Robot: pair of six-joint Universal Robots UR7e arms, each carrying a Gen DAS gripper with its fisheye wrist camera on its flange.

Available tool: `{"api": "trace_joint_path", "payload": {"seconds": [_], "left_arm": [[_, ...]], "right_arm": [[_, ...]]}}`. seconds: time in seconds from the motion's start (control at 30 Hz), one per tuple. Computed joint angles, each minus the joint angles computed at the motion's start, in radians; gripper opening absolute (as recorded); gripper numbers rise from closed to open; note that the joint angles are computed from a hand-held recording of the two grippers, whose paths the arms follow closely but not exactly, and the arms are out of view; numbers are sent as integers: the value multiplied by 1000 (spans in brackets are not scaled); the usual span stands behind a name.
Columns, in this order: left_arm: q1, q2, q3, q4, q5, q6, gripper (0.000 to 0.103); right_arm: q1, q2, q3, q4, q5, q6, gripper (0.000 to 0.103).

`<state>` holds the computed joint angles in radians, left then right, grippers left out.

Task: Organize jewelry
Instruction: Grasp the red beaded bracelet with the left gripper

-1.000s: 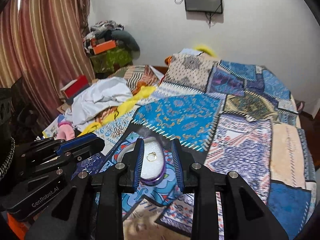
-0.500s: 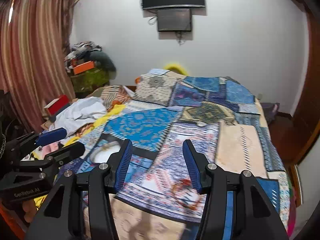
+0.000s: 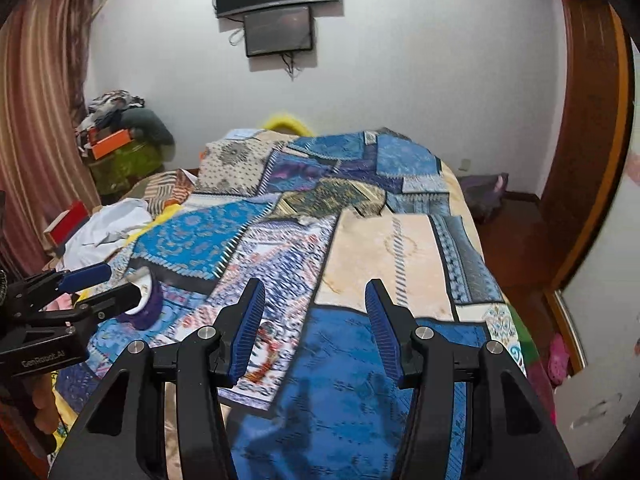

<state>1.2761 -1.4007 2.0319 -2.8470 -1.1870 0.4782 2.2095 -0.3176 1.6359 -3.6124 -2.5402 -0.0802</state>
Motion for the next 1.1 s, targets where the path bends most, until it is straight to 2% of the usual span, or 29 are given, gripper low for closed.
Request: {"api": "trace_joint_path", "payload": {"seconds": [0.3,0.4,0.57,0.8,0.87,0.9,1.1], "left_arm": [[22,94,-31,30,28,0,64],[29,118,-44,50,23,-6,58],[43,153,-80,111,0,-33,39],[49,177,-90,139,-36,-37,24],[48,183,-90,131,-36,-35,11],[47,187,-89,122,-26,-36,8],[49,170,-87,118,-42,-51,5]], "right_arm": [[-55,-27,67,30,52,58,48],[-71,-28,75,45,69,71,48],[-93,-33,85,61,96,92,48],[-114,-36,90,79,125,110,48],[-118,-37,91,85,131,113,48],[-118,-37,92,87,133,115,48],[-113,-36,88,95,137,115,48]]}}
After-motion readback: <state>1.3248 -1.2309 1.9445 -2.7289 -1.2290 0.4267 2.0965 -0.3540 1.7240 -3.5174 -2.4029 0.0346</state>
